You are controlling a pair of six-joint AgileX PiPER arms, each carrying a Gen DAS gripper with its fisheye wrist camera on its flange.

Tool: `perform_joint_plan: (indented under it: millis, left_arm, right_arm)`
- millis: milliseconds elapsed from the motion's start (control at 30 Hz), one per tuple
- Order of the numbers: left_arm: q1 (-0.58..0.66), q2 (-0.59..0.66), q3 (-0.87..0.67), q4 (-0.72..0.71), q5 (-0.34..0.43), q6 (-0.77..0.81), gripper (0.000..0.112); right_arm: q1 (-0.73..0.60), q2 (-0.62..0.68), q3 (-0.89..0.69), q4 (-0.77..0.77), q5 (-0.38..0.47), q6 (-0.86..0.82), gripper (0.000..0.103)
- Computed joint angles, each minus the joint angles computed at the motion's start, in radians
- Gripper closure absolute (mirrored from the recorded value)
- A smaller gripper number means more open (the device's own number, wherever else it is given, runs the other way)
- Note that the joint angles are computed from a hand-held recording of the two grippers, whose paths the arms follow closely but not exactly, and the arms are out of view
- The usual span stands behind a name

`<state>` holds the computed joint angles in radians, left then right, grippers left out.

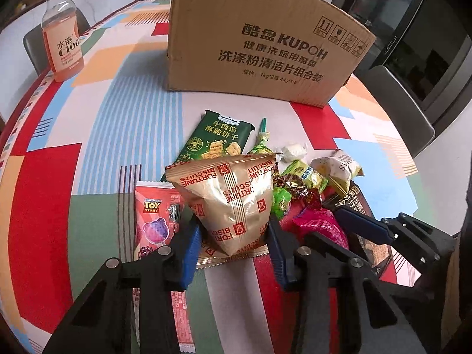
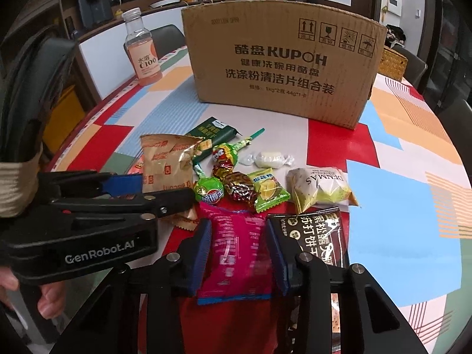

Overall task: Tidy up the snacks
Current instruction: 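Grasp the Fortune biscuit bag with the left tool while the right tool grasps the pink packet, then release the biscuit bag into the box with the left tool while the right tool drops the pink packet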

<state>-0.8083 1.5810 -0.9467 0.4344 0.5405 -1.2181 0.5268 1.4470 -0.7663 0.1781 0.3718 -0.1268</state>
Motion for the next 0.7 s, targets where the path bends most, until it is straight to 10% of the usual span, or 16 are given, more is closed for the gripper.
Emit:
perform_joint_plan:
  millis: [700]
  left_arm:
    - [-0.169,-0.135,-0.032,0.213,0.233,-0.206,0.073]
  right_arm:
    - [-0.055,-0.131,0.012,0.155,0.025,-0.131,0.071]
